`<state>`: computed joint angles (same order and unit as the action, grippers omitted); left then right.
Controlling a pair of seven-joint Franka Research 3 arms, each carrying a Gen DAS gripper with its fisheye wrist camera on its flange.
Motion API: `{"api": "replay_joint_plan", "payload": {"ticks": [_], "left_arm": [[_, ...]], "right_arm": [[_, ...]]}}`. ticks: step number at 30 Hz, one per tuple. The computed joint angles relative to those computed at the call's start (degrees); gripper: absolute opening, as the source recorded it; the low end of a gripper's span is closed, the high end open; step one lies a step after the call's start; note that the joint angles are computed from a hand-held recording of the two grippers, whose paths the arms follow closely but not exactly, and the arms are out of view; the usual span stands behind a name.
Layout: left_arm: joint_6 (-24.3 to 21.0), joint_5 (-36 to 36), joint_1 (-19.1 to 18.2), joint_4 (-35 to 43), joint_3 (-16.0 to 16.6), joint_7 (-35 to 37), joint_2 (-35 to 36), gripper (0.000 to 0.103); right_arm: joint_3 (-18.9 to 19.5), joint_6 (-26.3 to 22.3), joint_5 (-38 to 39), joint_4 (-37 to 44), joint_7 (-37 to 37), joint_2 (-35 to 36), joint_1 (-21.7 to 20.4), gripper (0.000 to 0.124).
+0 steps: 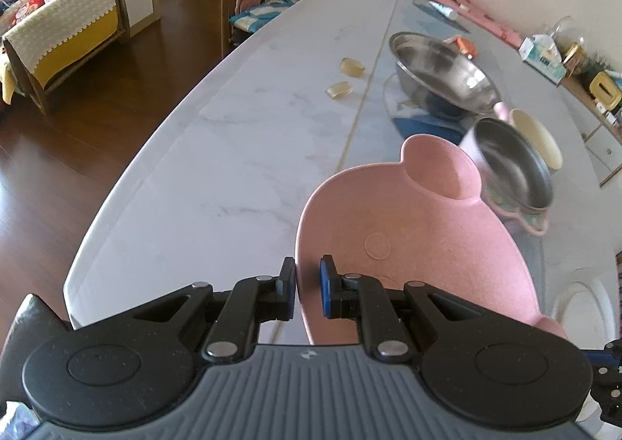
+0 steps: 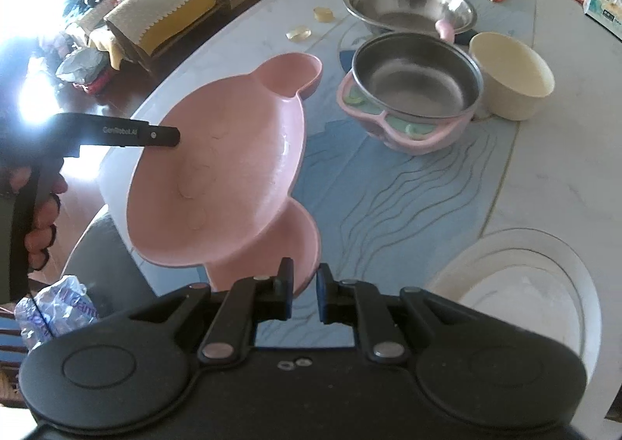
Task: Organize plates and bowls
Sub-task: 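Lift the pink plate with both grippers and carry it over the white plates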
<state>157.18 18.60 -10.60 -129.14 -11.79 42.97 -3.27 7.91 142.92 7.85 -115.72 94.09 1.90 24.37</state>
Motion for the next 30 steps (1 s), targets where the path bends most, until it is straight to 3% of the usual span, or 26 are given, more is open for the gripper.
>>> {"api": "replay_joint_plan", "payload": {"ticks": [18, 30], "left_arm": [[-6.3, 10.7, -5.3, 1.1, -4.9, -20.2, -2.3, 0.011], [-10.8, 16.4, -9.6, 5.8, -6.9, -30.6, 0.9, 0.010]], "right_arm": [[-3.0, -1.0, 12.3, -12.2, -18.0, -12.9, -4.0, 0.013], [-5.5, -4.9, 15.0, -14.8, -28.1, -16.7, -7.3, 0.012]]}}
